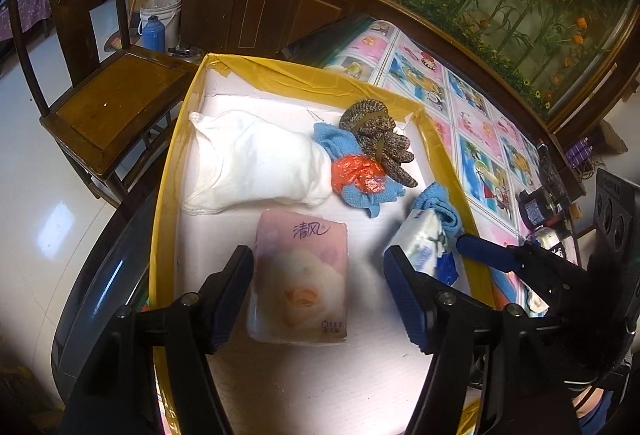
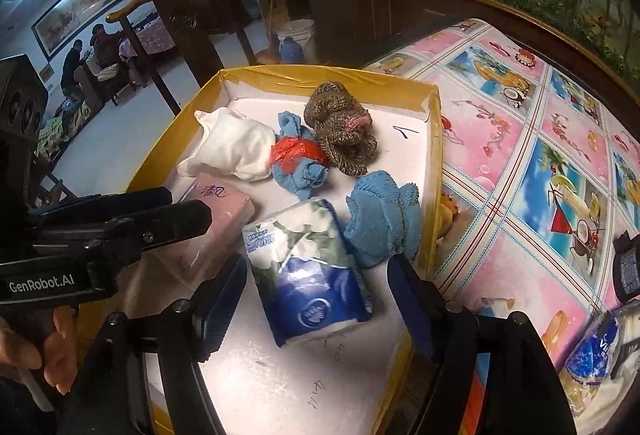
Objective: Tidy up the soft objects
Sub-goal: 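Lower the pink pack into the tray with the left tool while the right tool releases the blue pack, then move the left tool to the blue-and-red bar while the right tool approaches the red plastic bag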
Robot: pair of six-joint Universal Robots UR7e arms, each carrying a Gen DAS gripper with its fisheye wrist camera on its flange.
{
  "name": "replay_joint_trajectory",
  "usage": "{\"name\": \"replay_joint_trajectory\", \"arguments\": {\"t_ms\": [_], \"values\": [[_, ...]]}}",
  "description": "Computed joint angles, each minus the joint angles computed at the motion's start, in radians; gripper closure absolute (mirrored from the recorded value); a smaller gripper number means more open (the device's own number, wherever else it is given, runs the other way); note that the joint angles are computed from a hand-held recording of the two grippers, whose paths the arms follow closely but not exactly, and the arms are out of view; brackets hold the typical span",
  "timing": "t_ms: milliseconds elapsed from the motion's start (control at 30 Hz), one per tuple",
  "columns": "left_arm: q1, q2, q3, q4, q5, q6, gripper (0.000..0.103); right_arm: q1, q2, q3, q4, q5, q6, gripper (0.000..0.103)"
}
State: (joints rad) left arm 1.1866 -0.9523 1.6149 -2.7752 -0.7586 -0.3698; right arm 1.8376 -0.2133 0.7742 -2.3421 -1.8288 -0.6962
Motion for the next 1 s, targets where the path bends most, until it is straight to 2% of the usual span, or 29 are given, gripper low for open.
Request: {"name": "replay_joint_trajectory", "arguments": {"t_ms": [200, 400, 500, 667, 800, 933, 1000], "values": [[-0.019, -0.007, 0.024, -0.025, -0.006, 0.002, 0.036, -0.02, -0.059, 0.061, 0.009, 0.067, 0.034, 0.025], [-0.056, -0.021, 0.078, -0.078, -0.026, 0.022, 0.036, -0.069, -0.208, 0.254, -0.063, 0.154, 0.025, 0.025], [-0.086, -0.017, 0.1, -0.1, -0.021, 0.048, 0.035, -0.108, -0.296, 0.346, -0.091, 0.219, 0.017, 0.024], [-0.133, 0.022, 0.106, -0.16, -0.018, 0.108, 0.034, -0.18, -0.422, 0.469, -0.168, 0.277, 0.004, 0.023], [-0.157, 0.071, 0.096, -0.201, -0.058, 0.131, 0.031, -0.251, -0.507, 0.539, -0.207, 0.322, 0.011, 0.023], [-0.167, 0.133, 0.053, -0.19, -0.123, 0.128, 0.031, -0.33, -0.572, 0.58, -0.267, 0.383, 0.064, 0.021], [-0.17, 0.168, 0.015, -0.161, -0.138, 0.129, 0.03, -0.367, -0.583, 0.565, -0.273, 0.424, 0.147, 0.019]]}}
